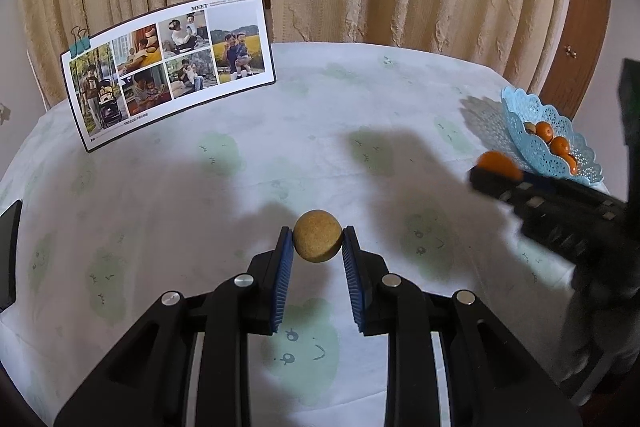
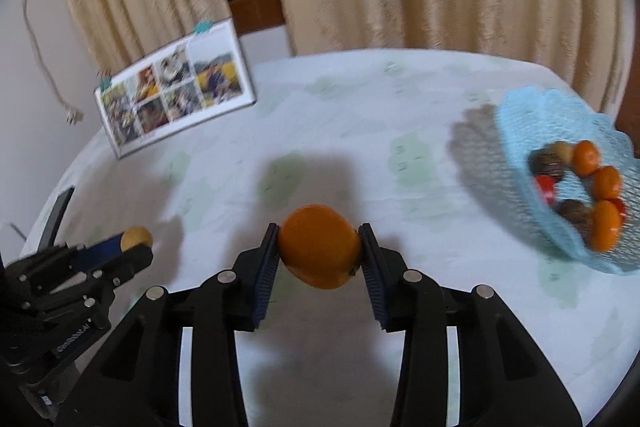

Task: Organize fruits
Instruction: 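Grasp the last orange with the right tool while the left holds the tan fruit, then place the orange in the basket with the right tool while the left carries the tan fruit over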

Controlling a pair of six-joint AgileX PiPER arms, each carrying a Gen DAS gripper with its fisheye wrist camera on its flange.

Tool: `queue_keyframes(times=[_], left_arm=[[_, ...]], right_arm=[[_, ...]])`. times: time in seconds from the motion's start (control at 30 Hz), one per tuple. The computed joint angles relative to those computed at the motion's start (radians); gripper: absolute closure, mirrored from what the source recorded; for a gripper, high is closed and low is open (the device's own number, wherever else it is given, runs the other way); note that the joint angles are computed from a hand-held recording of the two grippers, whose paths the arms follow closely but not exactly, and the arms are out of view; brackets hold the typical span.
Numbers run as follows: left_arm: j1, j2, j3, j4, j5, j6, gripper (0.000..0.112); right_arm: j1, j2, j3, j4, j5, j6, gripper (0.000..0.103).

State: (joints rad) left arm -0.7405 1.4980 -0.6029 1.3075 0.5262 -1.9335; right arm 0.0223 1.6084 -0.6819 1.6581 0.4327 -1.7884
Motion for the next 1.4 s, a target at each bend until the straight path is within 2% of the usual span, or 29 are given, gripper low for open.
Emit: queue_keyframes(times=[0.27, 0.5, 0.67, 0.93, 1.03, 1.1, 1.23, 1.4], left_arm=[[-0.018, 0.015, -0.018, -0.015, 0.018, 0.021, 0.087], [-0.040, 0.028, -0.042, -0.038, 0.038, 0.045, 0.087], [-0.062, 0.048, -0.072, -0.060, 0.050, 0.073, 0.087], [-0.087, 0.077, -0.128, -0.106, 0.067, 0.134, 0.087], [-0.100, 0.087, -0.157, -0.127, 0.078, 0.168, 0.087], [-0.109, 0.095, -0.181, -0.137, 0.087, 0.192, 0.087], [-0.124, 0.121, -0.242, -0.161, 0.090, 0.248, 0.087], [-0.142, 0.184, -0.354, -0.195, 0.068, 0.337, 0.087]], right_arm=[[-0.235, -0.042, -0.006, -0.047, 0.095, 0.029, 0.062], [-0.438, 0.008, -0.078, -0.096, 0.160, 0.081, 0.062], [-0.527, 0.062, -0.136, -0.115, 0.177, 0.112, 0.062], [-0.577, 0.169, -0.232, -0.144, 0.186, 0.175, 0.062], [-0.599, 0.209, -0.272, -0.159, 0.228, 0.215, 0.061], [-0.622, 0.222, -0.284, -0.148, 0.265, 0.221, 0.055], [-0.655, 0.217, -0.261, -0.079, 0.271, 0.172, 0.054], [-0.691, 0.206, -0.195, 0.071, 0.254, 0.025, 0.054]])
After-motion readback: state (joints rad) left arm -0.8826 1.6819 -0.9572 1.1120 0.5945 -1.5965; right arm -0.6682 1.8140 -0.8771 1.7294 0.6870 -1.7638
